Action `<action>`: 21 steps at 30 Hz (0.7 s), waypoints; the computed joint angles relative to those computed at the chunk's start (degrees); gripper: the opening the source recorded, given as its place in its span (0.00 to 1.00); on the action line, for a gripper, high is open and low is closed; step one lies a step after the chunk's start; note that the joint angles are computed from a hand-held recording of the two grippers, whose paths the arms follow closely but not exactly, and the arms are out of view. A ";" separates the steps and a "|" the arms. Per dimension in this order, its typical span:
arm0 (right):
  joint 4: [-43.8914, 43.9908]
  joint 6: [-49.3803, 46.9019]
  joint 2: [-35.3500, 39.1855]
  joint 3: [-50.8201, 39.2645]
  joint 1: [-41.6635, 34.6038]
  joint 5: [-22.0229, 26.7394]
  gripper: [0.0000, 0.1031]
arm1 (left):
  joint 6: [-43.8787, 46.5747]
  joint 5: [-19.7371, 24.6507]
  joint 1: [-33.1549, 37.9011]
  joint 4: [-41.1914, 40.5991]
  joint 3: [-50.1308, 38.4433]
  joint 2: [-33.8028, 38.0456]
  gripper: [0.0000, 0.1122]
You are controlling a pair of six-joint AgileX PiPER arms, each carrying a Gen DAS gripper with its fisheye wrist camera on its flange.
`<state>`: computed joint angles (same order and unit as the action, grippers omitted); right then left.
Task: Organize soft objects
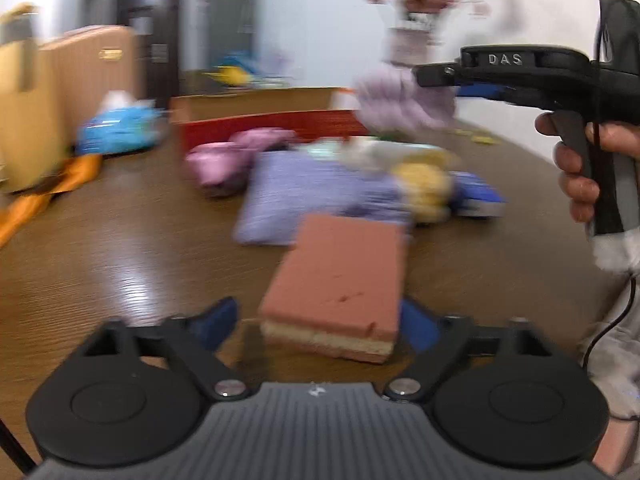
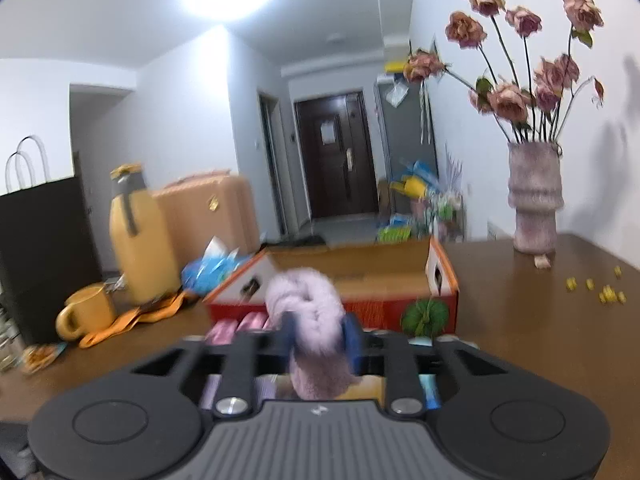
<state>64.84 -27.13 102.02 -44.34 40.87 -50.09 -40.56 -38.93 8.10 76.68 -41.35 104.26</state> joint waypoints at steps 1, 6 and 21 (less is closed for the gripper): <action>4.03 -3.71 2.19 -3.05 -0.47 -0.26 0.67 | 3.20 2.43 -0.48 -5.33 0.13 0.01 0.83; -7.03 7.53 1.83 0.89 2.91 -1.26 0.55 | -10.82 0.86 4.70 -2.45 -3.51 0.52 0.83; -19.06 29.63 7.52 -1.84 5.08 14.77 0.16 | -36.87 -11.07 10.15 21.35 -10.04 4.55 0.27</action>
